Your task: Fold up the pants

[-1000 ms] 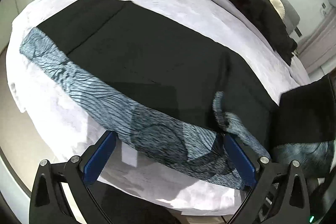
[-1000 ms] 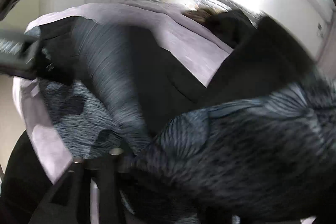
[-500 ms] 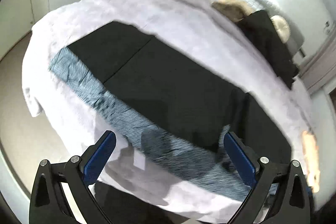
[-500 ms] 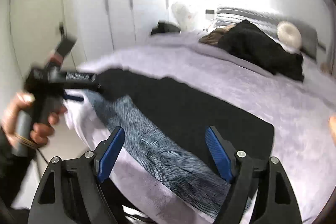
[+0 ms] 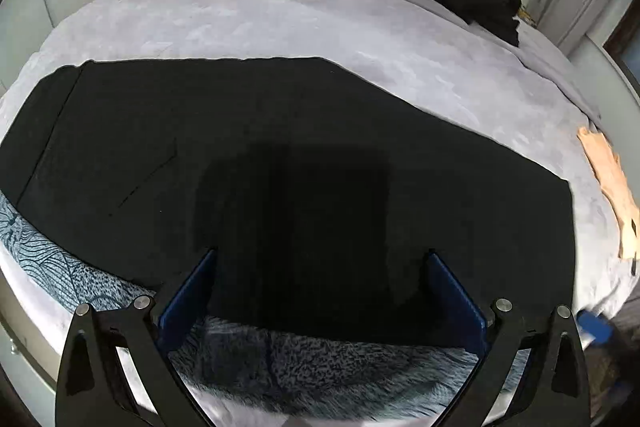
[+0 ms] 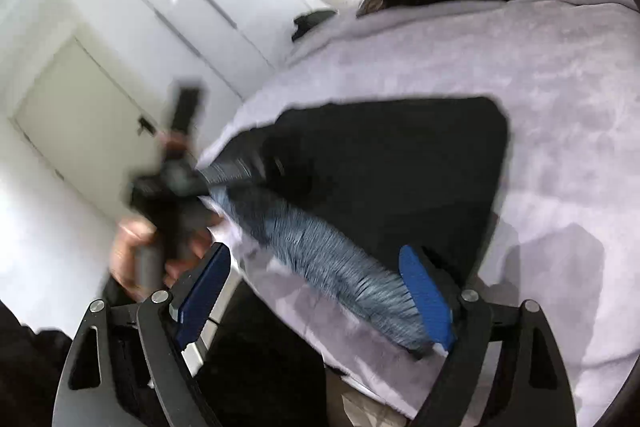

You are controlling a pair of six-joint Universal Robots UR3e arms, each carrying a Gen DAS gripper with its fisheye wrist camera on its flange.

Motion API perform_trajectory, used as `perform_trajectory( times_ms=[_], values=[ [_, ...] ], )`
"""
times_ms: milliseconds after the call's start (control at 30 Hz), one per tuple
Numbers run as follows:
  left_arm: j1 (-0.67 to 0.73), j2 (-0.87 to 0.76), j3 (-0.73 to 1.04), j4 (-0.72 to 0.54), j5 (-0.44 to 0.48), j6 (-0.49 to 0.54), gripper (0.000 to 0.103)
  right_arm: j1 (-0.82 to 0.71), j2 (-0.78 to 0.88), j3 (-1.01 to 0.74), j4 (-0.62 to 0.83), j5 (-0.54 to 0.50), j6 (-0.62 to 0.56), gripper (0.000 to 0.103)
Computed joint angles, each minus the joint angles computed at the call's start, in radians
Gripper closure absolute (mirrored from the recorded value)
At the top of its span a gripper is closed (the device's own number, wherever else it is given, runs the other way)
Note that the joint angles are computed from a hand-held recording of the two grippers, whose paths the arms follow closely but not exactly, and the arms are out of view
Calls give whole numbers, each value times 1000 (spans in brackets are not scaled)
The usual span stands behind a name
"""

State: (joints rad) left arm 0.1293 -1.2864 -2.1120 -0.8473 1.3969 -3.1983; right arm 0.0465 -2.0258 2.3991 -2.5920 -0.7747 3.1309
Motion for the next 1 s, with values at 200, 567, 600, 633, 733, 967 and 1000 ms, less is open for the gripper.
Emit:
perform_trajectory(
  times_ms=[200,567,600,633,733,967,1000],
  values=[
    [78,50,-55,-12,-69,29,0,-52,380,-204,-192,82,-7,13],
    [14,9,-43,36,-4,-5,0,-75,251,-163,135,207,-228,12],
    [3,-4,-35,41,3,-14,0,-70,200,-141,269,191,-298,12],
    [-24,-50,-5,60,18,-37,0,-66,146,-119,403,179,-382,12],
    [-38,-81,39,34,23,-56,0,-1,28,-108,594,71,-532,12],
    [-146,39,91,-32,53,-97,0,-31,-57,-131,515,102,-492,12],
    [-182,40,98,-29,72,-91,0,-56,-56,-131,501,135,-500,12]
  ],
)
